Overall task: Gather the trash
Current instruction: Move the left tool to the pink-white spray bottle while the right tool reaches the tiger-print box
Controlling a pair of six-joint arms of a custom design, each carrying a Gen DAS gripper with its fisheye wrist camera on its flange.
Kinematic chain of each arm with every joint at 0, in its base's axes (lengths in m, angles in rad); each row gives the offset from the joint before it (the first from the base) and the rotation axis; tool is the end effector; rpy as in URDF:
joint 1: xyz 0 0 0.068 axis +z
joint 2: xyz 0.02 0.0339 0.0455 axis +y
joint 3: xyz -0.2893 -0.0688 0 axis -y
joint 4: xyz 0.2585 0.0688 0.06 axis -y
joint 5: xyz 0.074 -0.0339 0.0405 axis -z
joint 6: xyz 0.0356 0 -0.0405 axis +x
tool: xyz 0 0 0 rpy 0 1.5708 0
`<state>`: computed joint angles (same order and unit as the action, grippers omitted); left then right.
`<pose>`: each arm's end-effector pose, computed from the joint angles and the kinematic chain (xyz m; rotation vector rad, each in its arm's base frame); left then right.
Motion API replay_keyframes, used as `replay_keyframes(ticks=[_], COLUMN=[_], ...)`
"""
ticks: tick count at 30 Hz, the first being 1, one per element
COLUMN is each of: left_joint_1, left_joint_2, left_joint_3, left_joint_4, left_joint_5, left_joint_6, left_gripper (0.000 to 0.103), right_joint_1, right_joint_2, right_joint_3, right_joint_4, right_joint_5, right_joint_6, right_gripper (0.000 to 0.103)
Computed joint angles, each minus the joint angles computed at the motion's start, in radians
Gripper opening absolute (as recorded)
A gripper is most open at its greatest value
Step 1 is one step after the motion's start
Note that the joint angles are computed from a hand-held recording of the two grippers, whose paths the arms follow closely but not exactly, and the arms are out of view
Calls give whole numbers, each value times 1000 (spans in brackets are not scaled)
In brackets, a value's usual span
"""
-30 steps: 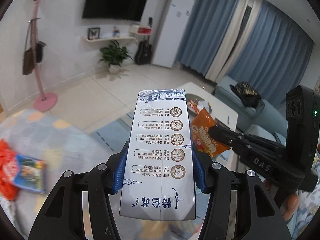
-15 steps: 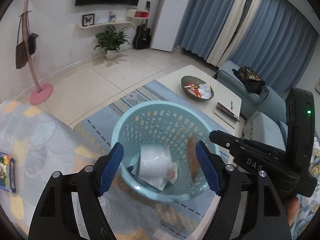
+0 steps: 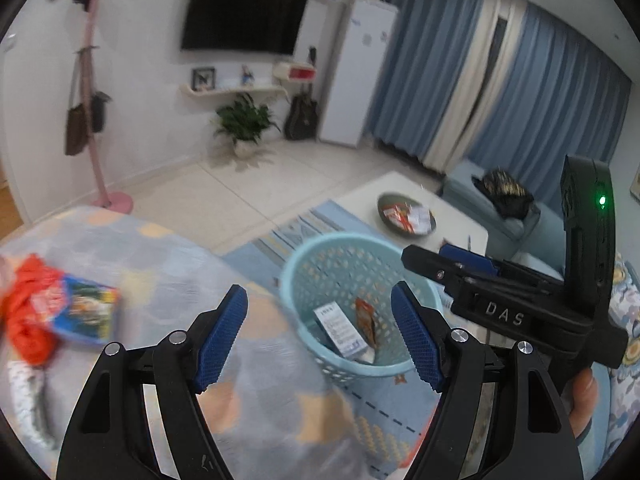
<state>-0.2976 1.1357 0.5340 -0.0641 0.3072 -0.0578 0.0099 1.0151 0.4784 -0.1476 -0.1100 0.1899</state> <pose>0.2167 -0.0777 0.2123 0.4368 2.2110 -0.5356 0.2049 0.0059 0.2095 0.1443 2.2558 0.2308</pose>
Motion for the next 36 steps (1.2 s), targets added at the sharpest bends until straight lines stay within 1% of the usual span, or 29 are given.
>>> replay_keyframes(ticks=[2, 3, 5, 6, 8, 9, 10, 12, 16, 18, 22, 24, 25, 28, 31, 36], left_joint_1=[95, 118, 228, 314, 455, 558, 628, 787, 979, 1043, 1095, 1131, 1142, 1145, 1142, 1119], left_joint_2=[-102, -149, -220, -251, -278, -274, -263, -207, -35, 55, 232, 333, 369, 478, 558, 650], left_joint_3=[-20, -27, -29, -24, -11, 3, 13, 46, 130, 171, 245, 292, 317, 382, 437, 516], left_joint_4=[-48, -70, -120, -153, -201, -224, -237, -254, -240, -218, -149, -129, -136, -128, -135, -162], left_joint_5=[33, 33, 89, 131, 195, 244, 273, 306, 301, 268, 165, 160, 161, 136, 126, 108], left_joint_6=[27, 27, 62, 91, 139, 178, 205, 272, 347, 373, 408, 426, 433, 430, 438, 444], left_gripper=[73, 73, 73, 73, 73, 73, 74, 74, 74, 74, 74, 74, 74, 74, 74, 74], right_joint_1=[112, 162, 285, 354, 451, 497, 529, 595, 645, 653, 680, 688, 691, 695, 685, 655], right_joint_2=[-14, -16, -2, 16, 59, 91, 121, 207, 372, 445, 588, 641, 667, 736, 793, 873], right_joint_3=[20, 30, 53, 68, 98, 116, 132, 175, 262, 304, 390, 423, 441, 489, 536, 620], right_joint_4=[-8, -11, -7, 1, 17, 32, 46, 82, 125, 129, 131, 126, 123, 113, 97, 63], right_joint_5=[62, 86, 154, 198, 257, 281, 295, 323, 305, 284, 270, 262, 260, 262, 249, 192], right_joint_6=[36, 48, 70, 80, 88, 92, 94, 95, 84, 72, 23, -3, -18, -67, -108, -164], right_gripper=[65, 65, 66, 66, 66, 69, 72, 74, 77, 79, 85, 85, 85, 85, 85, 85])
